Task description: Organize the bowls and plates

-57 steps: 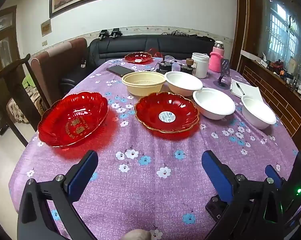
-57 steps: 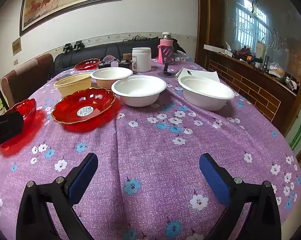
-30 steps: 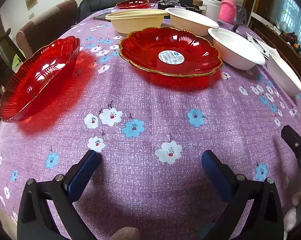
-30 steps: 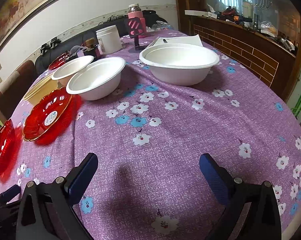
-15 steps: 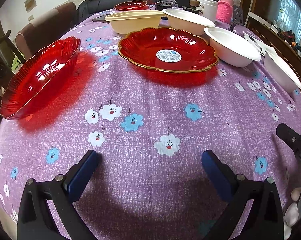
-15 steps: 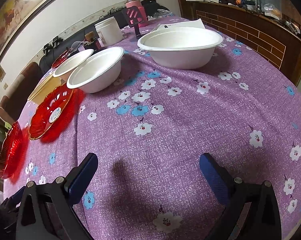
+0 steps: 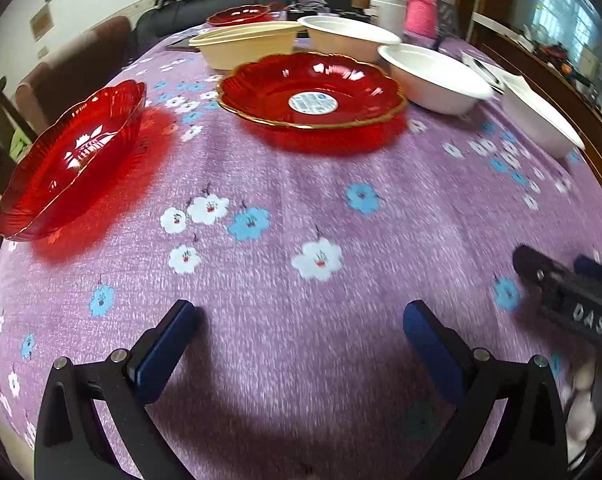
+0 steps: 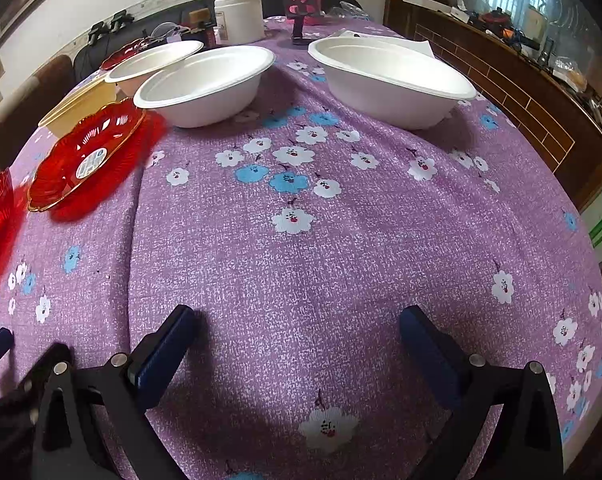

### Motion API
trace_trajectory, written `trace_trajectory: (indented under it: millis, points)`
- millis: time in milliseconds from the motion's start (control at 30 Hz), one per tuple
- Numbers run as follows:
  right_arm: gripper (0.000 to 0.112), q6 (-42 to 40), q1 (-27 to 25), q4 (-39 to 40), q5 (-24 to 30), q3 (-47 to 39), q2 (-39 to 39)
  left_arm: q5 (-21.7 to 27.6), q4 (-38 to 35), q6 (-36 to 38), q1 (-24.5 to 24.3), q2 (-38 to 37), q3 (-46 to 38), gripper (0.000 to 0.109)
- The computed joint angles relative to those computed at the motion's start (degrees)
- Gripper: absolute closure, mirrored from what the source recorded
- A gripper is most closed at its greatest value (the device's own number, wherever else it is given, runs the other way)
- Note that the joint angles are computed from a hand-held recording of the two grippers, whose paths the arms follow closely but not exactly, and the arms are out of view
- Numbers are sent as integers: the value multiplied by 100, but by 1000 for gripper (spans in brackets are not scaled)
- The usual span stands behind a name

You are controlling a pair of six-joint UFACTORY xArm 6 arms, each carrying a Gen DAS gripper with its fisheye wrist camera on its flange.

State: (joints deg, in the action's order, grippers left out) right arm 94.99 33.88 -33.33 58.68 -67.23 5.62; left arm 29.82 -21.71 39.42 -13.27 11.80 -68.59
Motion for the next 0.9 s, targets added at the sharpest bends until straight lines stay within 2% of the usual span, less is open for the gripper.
trace_trajectory:
  millis: [133, 233, 367, 433, 600, 700, 800, 900]
  points:
    - [10, -84, 82, 77, 67, -13, -98, -106, -722, 715, 144, -295, 199, 6]
    - [10, 93, 335, -477, 553, -417, -41, -263, -1550, 1337, 327, -469, 203, 6]
    - [10, 504, 699, -1685, 842, -997, 70, -1137, -2081, 1767, 490, -495, 138, 6]
    - [10, 558, 709, -2211, 511, -1162, 171, -1425, -2232, 1899, 629, -430, -10, 6]
    - [11, -711, 251, -1324, -625, -2270, 1072, -1013, -2592, 1799, 1320, 84, -1093, 6]
    - [17, -1318, 95, -889, -1207, -2912, 1625, -686, -2636, 1604, 1676, 464, -1759, 6]
    - [27, -1834, -32, -360, -1472, -3597, 2200, -320, -2196, 1109, 1923, 1046, -2610, 6]
    - [32, -2479, -157, 343, -1628, -4508, 2926, 58, -1550, 459, 2070, 1790, -3668, 6]
